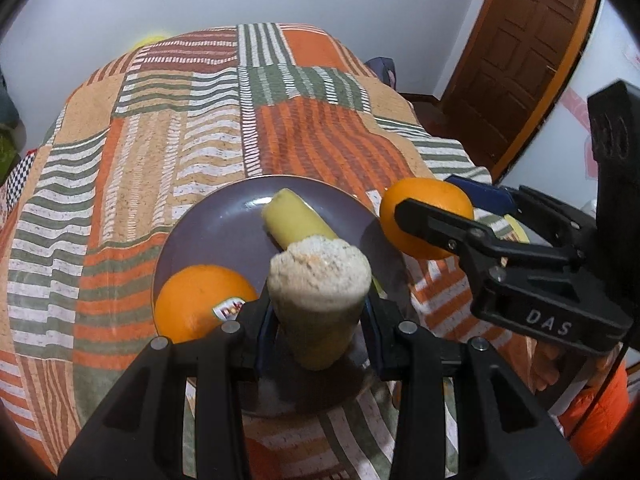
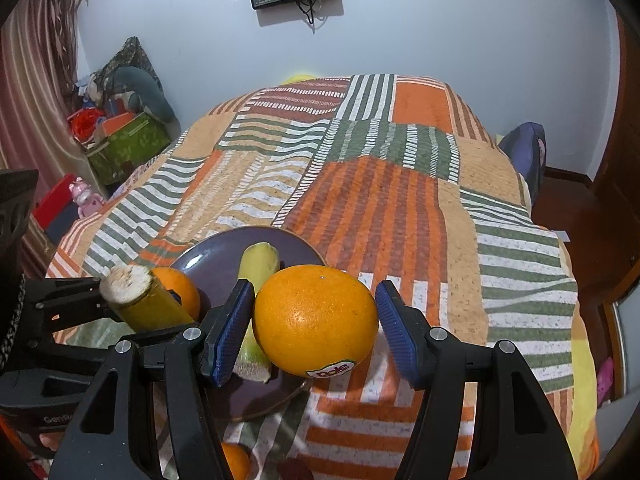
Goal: Organize fruits
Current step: 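Release the corn cob on the plate with the left tool while the right tool carries the orange, then lower the Dole orange onto the plate beside the corn and open the right tool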
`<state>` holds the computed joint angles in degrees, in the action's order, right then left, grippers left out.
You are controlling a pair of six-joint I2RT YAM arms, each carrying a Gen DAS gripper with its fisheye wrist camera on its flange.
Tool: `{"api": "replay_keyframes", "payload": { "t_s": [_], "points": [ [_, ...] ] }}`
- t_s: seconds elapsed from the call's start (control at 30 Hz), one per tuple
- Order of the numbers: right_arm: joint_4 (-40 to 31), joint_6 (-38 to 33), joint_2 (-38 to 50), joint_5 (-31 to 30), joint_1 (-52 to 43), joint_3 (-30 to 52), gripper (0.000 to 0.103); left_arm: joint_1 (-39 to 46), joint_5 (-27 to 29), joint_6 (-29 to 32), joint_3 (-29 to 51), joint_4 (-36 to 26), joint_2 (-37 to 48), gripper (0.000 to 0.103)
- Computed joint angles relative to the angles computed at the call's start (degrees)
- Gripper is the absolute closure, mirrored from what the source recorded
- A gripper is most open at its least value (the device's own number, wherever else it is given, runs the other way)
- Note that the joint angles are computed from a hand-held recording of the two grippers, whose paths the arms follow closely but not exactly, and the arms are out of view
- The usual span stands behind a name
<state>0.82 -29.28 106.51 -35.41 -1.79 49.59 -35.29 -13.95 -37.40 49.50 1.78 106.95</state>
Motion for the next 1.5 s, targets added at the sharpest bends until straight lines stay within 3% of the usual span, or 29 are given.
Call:
{"api": "replay_keyframes", "payload": {
  "t_s": [0.47,0.63,0.7,1.1,1.5],
  "points": [
    [1.0,1.6,3.5,2.6,2.5,2.7,0.043,4.3,-0.1,0.9,2.9,-0.1,2.9,0.062],
    [0.8,1.7,4.4,3.1,2.9,3.7,0.043,4.4,-2.4,0.4,2.6,-0.6,2.5,0.04],
    [0.3,2.0,4.9,3.3,3.2,4.4,0.043,4.4,-3.0,0.0,2.1,-0.5,2.0,0.038],
    [2.0,3.6,6.3,6.3,6.8,5.9,0.043,3.8,-7.6,0.3,-2.3,-1.8,-5.0,0.033],
    [2.2,3.2,7.0,8.2,8.7,5.7,0.04,4.3,-8.4,-1.0,-6.0,-2.7,-7.7,0.032]
  ]
}}
